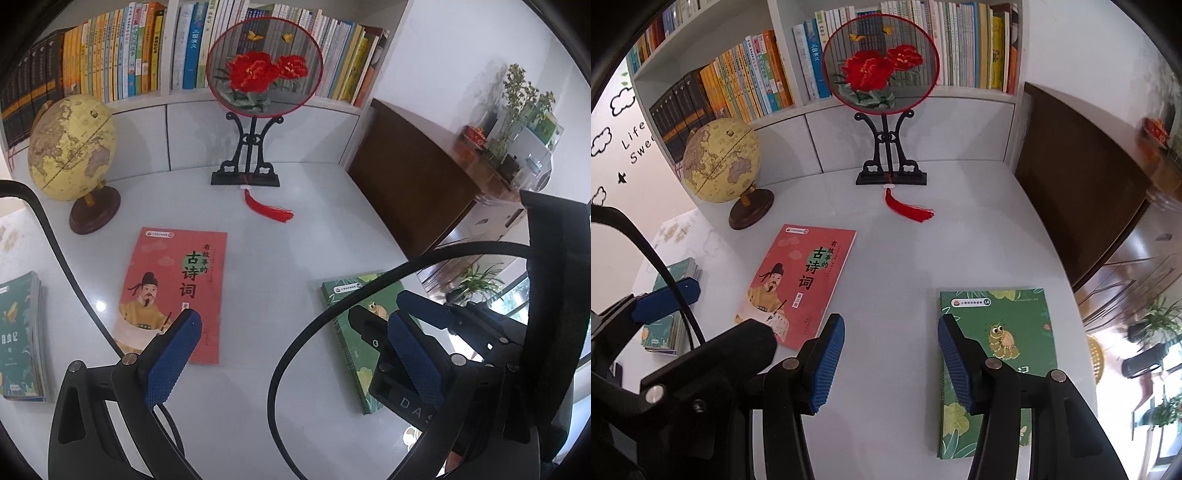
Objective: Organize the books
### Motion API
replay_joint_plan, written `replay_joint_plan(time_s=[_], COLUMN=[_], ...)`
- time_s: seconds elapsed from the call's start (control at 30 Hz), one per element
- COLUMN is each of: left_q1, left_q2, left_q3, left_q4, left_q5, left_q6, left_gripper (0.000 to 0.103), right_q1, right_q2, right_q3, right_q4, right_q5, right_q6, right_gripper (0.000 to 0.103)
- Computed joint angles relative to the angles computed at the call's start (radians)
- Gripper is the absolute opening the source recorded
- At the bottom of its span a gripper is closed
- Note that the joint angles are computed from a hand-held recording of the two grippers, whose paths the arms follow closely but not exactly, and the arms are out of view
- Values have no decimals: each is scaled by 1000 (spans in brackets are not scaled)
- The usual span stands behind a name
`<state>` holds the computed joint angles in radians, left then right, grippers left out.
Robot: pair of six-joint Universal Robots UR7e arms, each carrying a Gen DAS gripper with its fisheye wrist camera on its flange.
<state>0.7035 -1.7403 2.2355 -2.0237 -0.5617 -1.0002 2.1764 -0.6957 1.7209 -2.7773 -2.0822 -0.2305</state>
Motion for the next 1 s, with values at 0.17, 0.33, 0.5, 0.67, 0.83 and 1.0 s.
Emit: replay_joint_plan(time_s=[0.17,0.33,0.5,0.67,0.83,1.0], left_q1=[31,60,79,81,112,176], left_q2=[50,89,130,139,141,157], left_q3=[-4,-10,-14,-12,10,10], left_q4=[-34,-78,-138,-88,-300,-521], left_q5=[-4,-13,1,132,79,-172], left_q6=[-3,18,71,3,172,403], left_gripper=[100,100,100,100,100,100], right_q1=[-42,-68,-83,-93,-109,-138], right_q2=[3,16,19,29,33,37], right_q3=[18,7,3,-2,-4,-16], right_q4=[-27,-3,-15,-29,-50,-47], right_q5=[41,35,29,-10,-53,-71], right_q6=[-31,-58,-103,-133,-154,-157], right_gripper=[51,51,51,51,51,51])
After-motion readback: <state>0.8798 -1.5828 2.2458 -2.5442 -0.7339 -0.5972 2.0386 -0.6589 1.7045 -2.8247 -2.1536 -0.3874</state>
